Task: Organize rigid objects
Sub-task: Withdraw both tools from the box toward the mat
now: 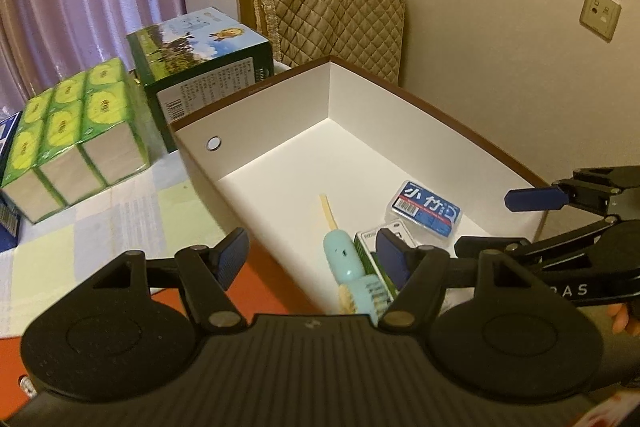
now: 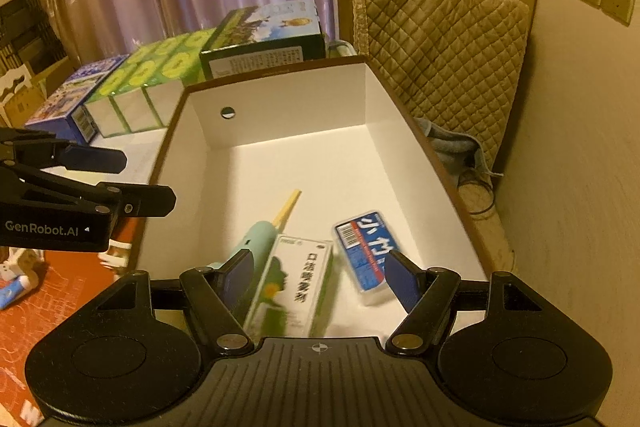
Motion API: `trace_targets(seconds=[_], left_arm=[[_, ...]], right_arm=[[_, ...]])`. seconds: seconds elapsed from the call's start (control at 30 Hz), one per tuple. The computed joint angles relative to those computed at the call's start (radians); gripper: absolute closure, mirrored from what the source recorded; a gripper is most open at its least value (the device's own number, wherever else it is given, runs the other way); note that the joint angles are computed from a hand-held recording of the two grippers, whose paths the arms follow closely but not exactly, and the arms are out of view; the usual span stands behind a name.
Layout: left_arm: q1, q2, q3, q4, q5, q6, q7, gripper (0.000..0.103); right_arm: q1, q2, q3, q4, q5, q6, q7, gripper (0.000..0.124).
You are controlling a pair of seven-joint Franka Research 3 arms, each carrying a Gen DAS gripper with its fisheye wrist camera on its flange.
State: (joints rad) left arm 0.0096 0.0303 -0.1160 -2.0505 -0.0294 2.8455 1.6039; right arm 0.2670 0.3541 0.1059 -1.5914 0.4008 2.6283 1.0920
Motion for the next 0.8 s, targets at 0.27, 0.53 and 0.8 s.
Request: trace_targets(seconds=[0.27, 0.53, 0.8], left_arm=[[-0.024, -0.186, 0.062, -0.189, -0.134, 0.031, 0.115, 0.036], [-0.027, -0.372, 0.161, -0.356, -0.119, 0.028, 0.105, 0.036], [0.048, -0.514, 0.210, -0.500, -0.011, 0.030, 0.049, 0.036]], right_arm=[[0.020, -0.122, 0.025, -0.145, 0.071, 0.037, 0.009, 0.055], [0.062, -0.212, 0.063, -0.243, 0.201, 0.037, -0.094, 0.055], [0.131, -0.224, 0.083, -0.271, 0.282, -0.001, -0.178, 0.055]])
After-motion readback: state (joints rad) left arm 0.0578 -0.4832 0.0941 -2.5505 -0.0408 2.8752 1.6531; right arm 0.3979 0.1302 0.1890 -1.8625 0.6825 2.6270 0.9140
